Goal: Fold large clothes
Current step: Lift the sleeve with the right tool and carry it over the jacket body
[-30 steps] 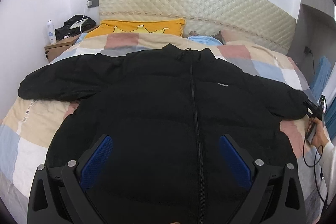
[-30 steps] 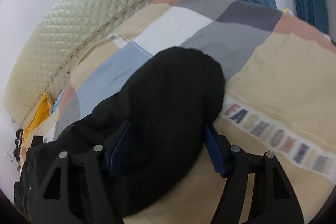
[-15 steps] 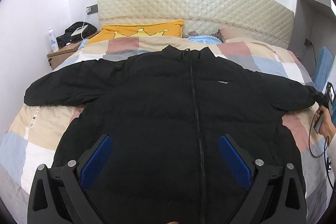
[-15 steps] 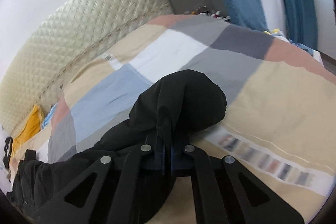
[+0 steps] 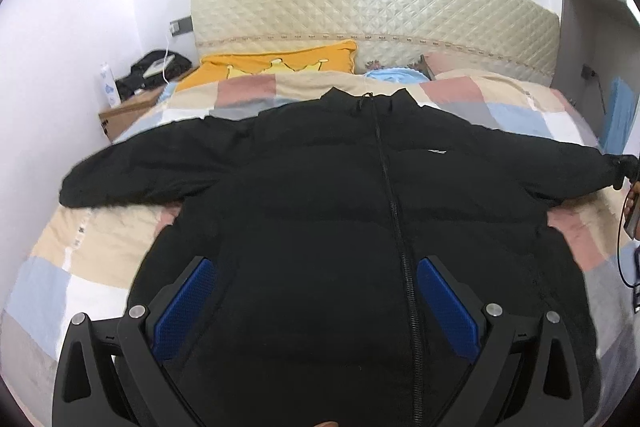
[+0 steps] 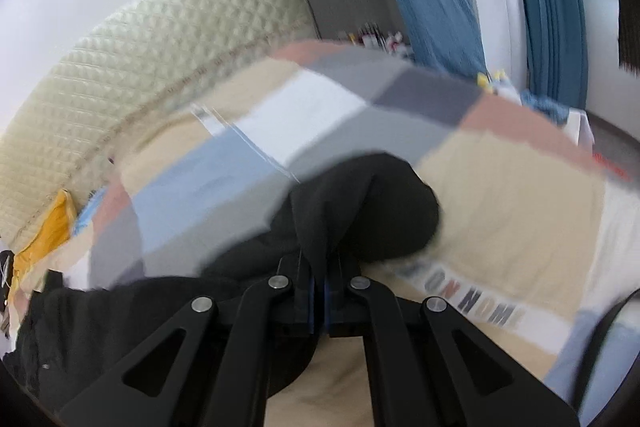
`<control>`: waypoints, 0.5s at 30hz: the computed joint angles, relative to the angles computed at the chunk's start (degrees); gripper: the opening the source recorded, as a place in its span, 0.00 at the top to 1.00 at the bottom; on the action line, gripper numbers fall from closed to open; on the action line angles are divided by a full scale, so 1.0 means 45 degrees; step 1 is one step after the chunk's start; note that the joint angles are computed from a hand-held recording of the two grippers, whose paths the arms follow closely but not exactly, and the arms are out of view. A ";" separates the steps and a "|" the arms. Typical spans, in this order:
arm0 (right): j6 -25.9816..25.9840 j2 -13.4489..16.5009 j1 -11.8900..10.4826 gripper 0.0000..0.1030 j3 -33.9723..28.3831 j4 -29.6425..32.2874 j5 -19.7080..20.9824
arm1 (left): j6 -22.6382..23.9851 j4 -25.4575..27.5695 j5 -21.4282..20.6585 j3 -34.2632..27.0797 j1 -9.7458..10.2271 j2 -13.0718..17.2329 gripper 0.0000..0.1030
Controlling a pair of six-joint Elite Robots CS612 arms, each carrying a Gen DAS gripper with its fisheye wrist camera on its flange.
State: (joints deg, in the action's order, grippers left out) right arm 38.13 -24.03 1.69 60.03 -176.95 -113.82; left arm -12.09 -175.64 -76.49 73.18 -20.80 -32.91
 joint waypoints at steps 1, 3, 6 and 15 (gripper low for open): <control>-0.0125 -0.0119 0.0068 0.98 -0.0021 -0.0044 -0.0149 | -0.0066 -0.0083 -0.0129 0.0063 0.0034 -0.0045 0.00; -0.0752 -0.0299 0.0269 0.98 -0.0218 -0.0062 -0.0552 | -0.0128 -0.0329 -0.0306 0.0215 0.0091 -0.0139 0.00; -0.1629 -0.0458 0.0657 0.98 -0.0727 -0.0082 -0.1054 | -0.0194 -0.0770 -0.0383 0.0615 0.0149 -0.0365 0.00; -0.3575 0.0433 0.2131 0.98 -0.4222 -0.0663 -0.1240 | -0.0696 -0.1876 -0.1038 0.1902 0.0491 -0.1529 0.00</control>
